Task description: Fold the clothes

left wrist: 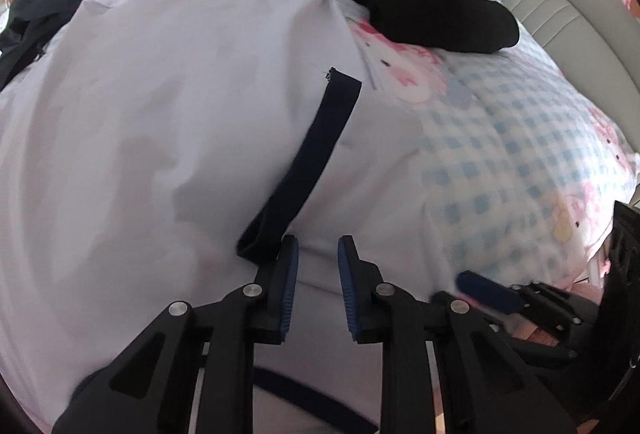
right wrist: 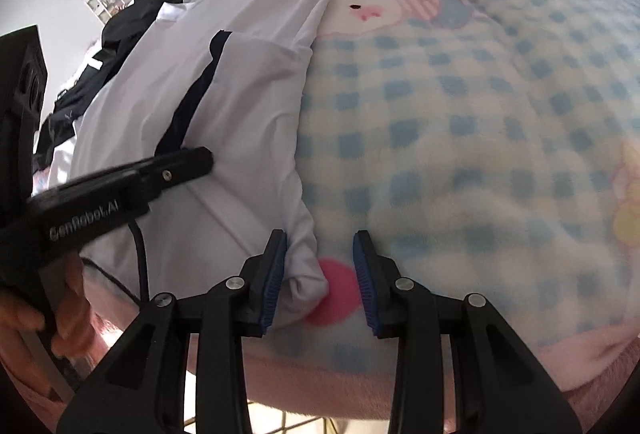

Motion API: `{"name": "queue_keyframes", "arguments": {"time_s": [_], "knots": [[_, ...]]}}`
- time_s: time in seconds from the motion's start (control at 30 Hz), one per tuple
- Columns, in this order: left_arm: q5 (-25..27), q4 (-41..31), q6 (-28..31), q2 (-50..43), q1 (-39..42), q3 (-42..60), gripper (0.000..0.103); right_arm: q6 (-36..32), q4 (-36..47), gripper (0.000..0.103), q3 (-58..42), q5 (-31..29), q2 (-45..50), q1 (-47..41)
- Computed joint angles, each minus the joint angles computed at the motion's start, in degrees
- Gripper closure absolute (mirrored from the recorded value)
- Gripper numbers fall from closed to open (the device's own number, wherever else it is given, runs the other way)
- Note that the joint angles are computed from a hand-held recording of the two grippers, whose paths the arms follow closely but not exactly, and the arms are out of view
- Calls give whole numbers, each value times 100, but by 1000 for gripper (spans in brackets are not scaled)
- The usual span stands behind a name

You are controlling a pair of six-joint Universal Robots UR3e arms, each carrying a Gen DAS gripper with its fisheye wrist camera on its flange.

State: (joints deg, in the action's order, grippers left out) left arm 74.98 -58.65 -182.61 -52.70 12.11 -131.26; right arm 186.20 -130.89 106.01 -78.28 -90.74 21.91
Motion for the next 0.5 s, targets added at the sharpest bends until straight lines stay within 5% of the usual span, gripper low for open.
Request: {"name": "queue_keyframes", "arguments": {"time_s": [0.17, 0.27, 0.37, 0.5], "knots": [[621, -198, -41, 368, -360, 96, 79, -67, 23, 67, 284, 425, -434, -299], [1385, 531, -473, 118, -1024, 122, 77, 70, -546, 67, 722, 980, -876, -716], [1446, 1013, -815, -97, -1172, 130, 63, 256, -1117, 66, 702, 581, -765, -547], [1456, 1520, -840, -582, -1344, 277, 61, 379, -649, 66, 101, 44, -60, -115]]}}
